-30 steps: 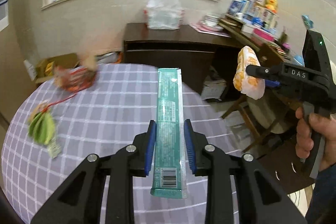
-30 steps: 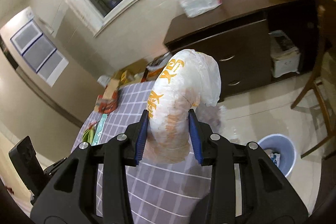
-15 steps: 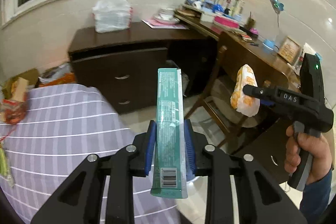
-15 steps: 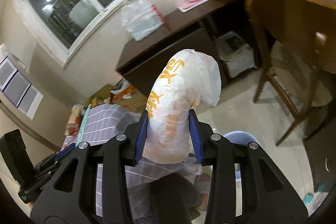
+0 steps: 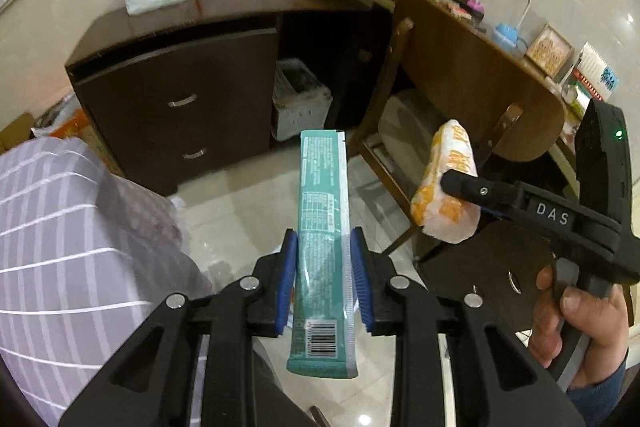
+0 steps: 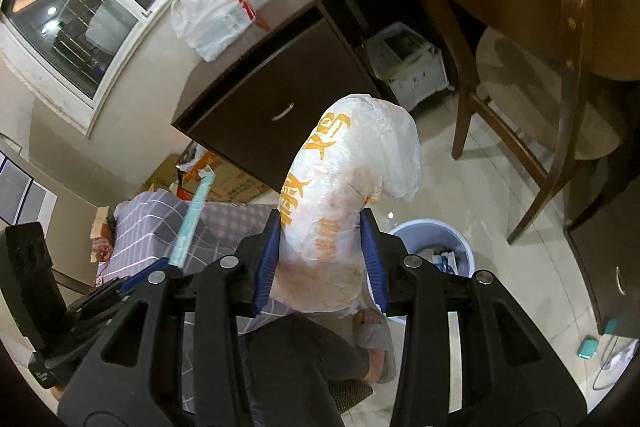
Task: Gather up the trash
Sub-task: 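Carry the teal tube and white bag over the blue bin and open both tools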
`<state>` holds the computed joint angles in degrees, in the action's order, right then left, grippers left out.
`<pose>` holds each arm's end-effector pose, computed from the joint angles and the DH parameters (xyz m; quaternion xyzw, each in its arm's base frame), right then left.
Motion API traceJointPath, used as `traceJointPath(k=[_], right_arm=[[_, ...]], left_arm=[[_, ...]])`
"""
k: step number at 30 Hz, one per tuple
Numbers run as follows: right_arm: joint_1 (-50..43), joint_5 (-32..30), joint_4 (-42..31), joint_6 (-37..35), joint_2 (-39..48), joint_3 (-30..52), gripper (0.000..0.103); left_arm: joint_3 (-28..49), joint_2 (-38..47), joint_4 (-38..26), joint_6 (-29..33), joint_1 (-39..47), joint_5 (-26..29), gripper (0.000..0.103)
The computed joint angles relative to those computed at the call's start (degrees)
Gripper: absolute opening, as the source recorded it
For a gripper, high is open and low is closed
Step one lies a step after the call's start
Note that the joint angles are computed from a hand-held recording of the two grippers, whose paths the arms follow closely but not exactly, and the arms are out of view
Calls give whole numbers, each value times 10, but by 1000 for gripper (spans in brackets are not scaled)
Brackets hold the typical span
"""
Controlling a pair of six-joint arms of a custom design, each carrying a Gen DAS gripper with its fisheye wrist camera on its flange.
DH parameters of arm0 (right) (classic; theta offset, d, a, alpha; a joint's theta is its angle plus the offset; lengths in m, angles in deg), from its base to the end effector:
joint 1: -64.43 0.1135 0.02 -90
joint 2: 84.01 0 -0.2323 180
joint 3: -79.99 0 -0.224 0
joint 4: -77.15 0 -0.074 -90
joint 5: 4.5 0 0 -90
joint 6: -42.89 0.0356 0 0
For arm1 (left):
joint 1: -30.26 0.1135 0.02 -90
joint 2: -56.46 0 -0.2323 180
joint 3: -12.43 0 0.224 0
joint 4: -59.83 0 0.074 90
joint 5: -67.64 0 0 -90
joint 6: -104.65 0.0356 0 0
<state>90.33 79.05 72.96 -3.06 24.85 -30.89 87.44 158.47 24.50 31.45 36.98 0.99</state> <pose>0.3096 0.1548 0.1142 0.1232 0.9108 0.2664 0.2904 0.3169 0.0231 0.1445 0.1317 0.9430 -0.1446 0.2693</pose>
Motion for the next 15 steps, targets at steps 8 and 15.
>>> traceJointPath(k=[8,15], right_arm=[[-15,-21,19,17,104,34,78],[-16,-3,34,51,100,2,97]], left_arm=[[46,87,17,-32,-43,-36,82],[12,39,29,-16,-6,-31,83]])
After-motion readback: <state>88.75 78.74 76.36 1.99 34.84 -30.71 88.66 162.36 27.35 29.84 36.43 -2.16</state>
